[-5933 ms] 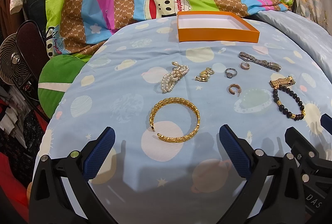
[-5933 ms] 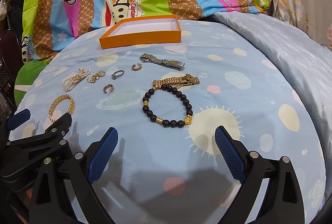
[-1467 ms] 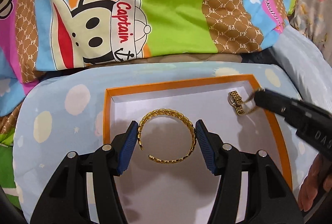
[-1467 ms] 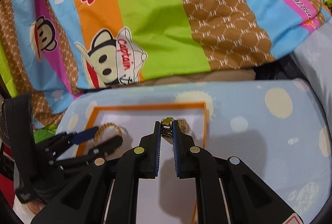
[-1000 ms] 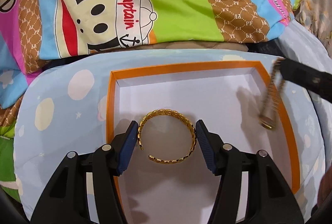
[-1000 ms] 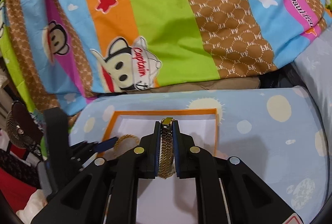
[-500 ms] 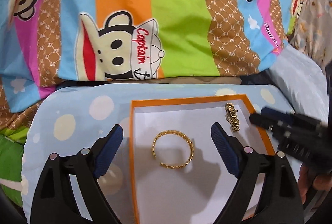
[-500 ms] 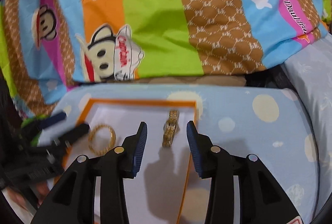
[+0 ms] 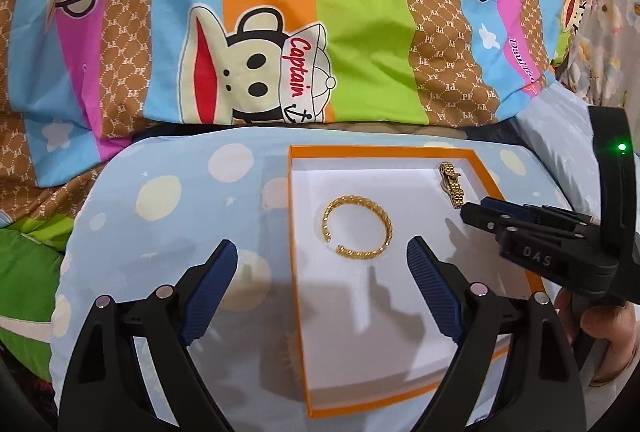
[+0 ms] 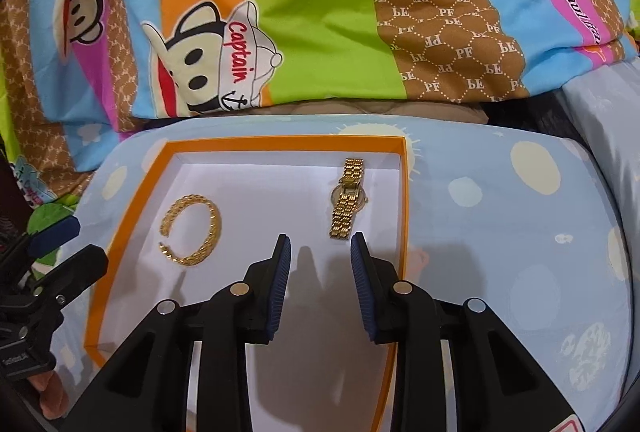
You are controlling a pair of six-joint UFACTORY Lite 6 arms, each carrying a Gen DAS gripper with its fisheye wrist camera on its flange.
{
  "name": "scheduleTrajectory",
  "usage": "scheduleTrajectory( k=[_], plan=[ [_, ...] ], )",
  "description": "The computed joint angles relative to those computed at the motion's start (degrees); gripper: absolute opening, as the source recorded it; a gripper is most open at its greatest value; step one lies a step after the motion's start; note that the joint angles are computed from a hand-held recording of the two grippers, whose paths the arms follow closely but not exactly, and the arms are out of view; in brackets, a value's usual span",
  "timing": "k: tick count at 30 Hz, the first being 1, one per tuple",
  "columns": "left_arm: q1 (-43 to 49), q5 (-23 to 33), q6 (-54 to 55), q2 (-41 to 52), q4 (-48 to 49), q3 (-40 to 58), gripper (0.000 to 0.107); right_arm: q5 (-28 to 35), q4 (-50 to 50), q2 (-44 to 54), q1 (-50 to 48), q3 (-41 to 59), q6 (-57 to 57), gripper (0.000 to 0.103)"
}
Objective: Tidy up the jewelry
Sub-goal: 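Move both open grippers back to the remaining jewelry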
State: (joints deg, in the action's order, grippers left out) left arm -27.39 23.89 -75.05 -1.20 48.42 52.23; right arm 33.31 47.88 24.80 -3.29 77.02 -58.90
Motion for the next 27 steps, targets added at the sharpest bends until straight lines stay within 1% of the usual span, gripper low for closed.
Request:
scheduleTrajectory(
  k=[3,6,10,12,15,18,20,22,24,26,27],
  plan=[
    [-0.7,0.4,-0.2,-5.3,-1.5,-3.9,0.084,-0.6,3.9,-7.5,-1.9,-7.6,-5.3,0.030],
    [-2.9,2.9,-1.3,-11.8,-2.1,-8.2,0.084,1.9,7.5,-16.6,-5.5,-16.3,-10.5,0.030],
    [-8.1,9.0,-1.2,-21.0,-4.7,-13.5,0.084,6.3,8.9,-28.1,-11.5,-26.6,-15.2,0.030],
    [-11.9,12.8,-1.7,-26.6,-6.3,-17.1,0.084,10.8,8.5,-33.4,-16.2,-31.0,-16.8,0.030],
    [-20.1,19.5,-5.7,-34.9,-8.1,-23.0,0.084,15.8,6.9,-40.8,-23.3,-37.1,-19.5,0.031],
    [-30.3,25.6,-11.7,-42.5,-11.2,-29.0,0.084,20.9,4.8,-47.1,-31.5,-42.2,-22.6,0.031],
    [-36.7,28.7,-17.1,-46.2,-11.9,-31.8,0.084,25.1,3.4,-49.7,-37.3,-44.7,-24.8,0.032],
    [-44.8,31.4,-25.1,-49.1,-11.5,-34.2,0.084,28.6,1.7,-51.8,-42.8,-46.9,-27.2,0.032],
    [-49.3,31.0,-30.1,-49.1,-10.6,-35.5,0.083,30.9,0.4,-52.9,-46.4,-48.4,-28.7,0.032],
    [-51.2,29.3,-33.6,-47.0,-9.7,-36.2,0.074,32.7,-0.9,-53.9,-49.3,-49.9,-29.5,0.032],
    [-50.8,27.0,-34.3,-44.9,-9.6,-36.5,0.066,33.6,-1.6,-54.9,-50.8,-50.8,-30.1,0.033]
  ],
)
